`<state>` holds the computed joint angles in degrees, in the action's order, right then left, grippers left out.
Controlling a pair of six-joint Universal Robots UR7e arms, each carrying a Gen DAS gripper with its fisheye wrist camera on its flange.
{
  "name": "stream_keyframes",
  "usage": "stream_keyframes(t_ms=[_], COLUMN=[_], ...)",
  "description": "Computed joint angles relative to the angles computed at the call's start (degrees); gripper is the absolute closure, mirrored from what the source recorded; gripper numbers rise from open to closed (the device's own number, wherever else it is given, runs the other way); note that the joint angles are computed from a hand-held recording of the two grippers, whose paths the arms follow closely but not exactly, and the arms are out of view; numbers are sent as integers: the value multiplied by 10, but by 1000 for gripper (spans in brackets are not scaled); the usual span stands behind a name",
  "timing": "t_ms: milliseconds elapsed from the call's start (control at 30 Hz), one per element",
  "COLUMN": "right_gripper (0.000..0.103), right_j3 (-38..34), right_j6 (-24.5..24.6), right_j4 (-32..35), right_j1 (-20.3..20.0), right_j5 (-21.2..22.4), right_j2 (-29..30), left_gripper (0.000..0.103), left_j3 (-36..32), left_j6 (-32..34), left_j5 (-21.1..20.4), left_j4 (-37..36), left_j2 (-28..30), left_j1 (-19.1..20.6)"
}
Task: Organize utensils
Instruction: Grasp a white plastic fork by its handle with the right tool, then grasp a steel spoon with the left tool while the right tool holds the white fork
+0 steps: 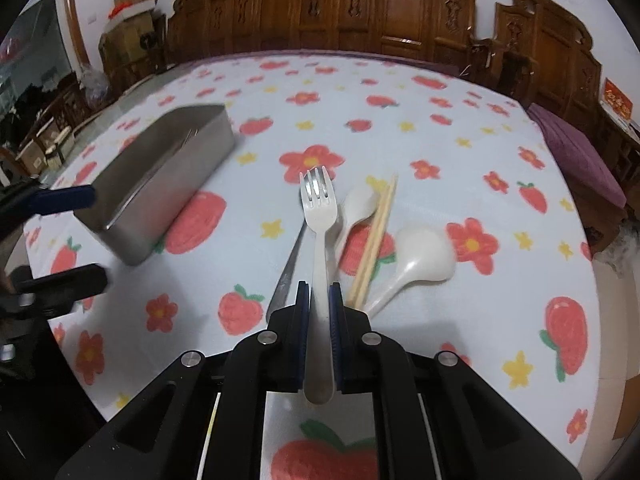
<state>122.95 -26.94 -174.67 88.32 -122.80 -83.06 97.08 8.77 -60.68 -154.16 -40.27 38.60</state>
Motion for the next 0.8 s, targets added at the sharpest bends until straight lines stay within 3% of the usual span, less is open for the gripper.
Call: stream_keyframes(t_ms=[367,567,800], right_gripper=[91,91,91], right_j3=[15,15,16], right_j6=[9,15,18], right_j4=[-12,-12,-8], right_j1=[-26,-34,-42], right_j5=[9,19,24], right_j2=[-51,-61,-62], left_gripper=[22,31,36], left_j3=[-96,-173,-235], left_j6=[-8,-42,-56], left_j5=[2,4,13], left_j4=[28,82,96], left_j2=[86,138,181], left_j1=[-2,12,22])
